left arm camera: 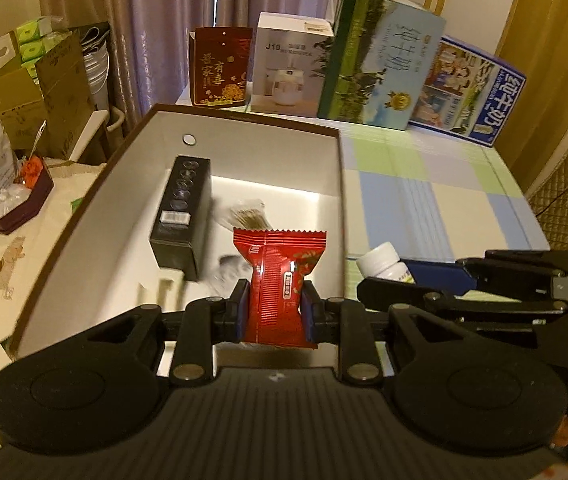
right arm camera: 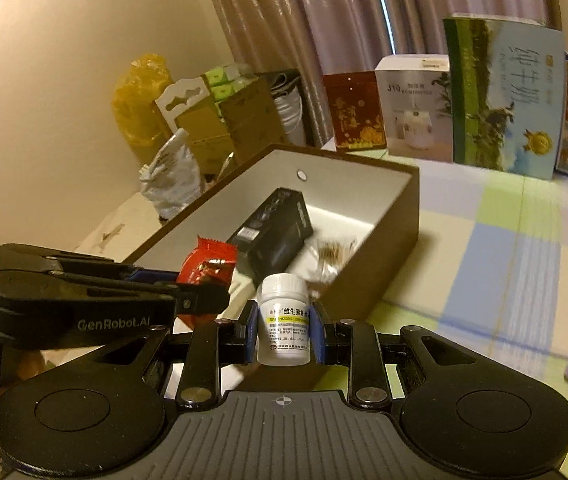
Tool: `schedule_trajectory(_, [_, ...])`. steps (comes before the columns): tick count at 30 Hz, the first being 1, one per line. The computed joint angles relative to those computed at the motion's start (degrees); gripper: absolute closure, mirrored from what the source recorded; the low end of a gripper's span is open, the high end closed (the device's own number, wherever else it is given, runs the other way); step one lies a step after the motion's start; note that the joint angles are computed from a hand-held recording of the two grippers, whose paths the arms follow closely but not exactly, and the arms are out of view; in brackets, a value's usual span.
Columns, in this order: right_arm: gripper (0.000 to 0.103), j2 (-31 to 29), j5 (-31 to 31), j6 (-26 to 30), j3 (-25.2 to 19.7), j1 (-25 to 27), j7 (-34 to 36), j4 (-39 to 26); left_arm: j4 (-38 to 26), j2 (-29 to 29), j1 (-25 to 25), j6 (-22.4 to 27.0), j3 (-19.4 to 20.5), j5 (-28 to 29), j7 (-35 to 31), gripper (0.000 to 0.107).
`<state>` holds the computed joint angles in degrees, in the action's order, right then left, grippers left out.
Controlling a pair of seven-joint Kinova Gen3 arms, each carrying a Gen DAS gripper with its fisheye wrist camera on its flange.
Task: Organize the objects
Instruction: 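Lift candy packet and pill bottle and carry them toward the box, then lower candy packet and pill bottle into the box and open both tools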
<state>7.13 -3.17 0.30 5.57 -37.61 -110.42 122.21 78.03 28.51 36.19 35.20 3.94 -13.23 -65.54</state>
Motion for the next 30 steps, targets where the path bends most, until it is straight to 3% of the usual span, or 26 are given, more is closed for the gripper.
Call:
schedule_trajectory(7, [0.079, 6.6, 1.7, 2.2, 4.8, -3.2, -1.2, -7.1, -7.8, 6.0, -4.7, 2.8, 2.1, 3.1, -8.7, 0.086])
schedule_trajectory(14, [0.079, 11.9, 5.1, 4.5, 5.6, -1.9, -3.1, -13.3, -18.0, 13.0, -7.5, 7.1, 2.7, 7.1, -15.7, 0.086])
schedule_trajectory(23, [0.079, 16.7, 8.2, 7.6, 2.8, 2.8, -4.2, -19.2, -31.3, 21.3, -8.6, 14.7, 2.4, 11.1, -22.0, 0.085])
schedule_trajectory(30, [0.079, 18.4, 9.2, 9.6, 0.2, 6.0, -4.1, -21.6, -37.4, 24.8, -8.7, 18.0, 1.9, 12.9, -24.9, 0.085])
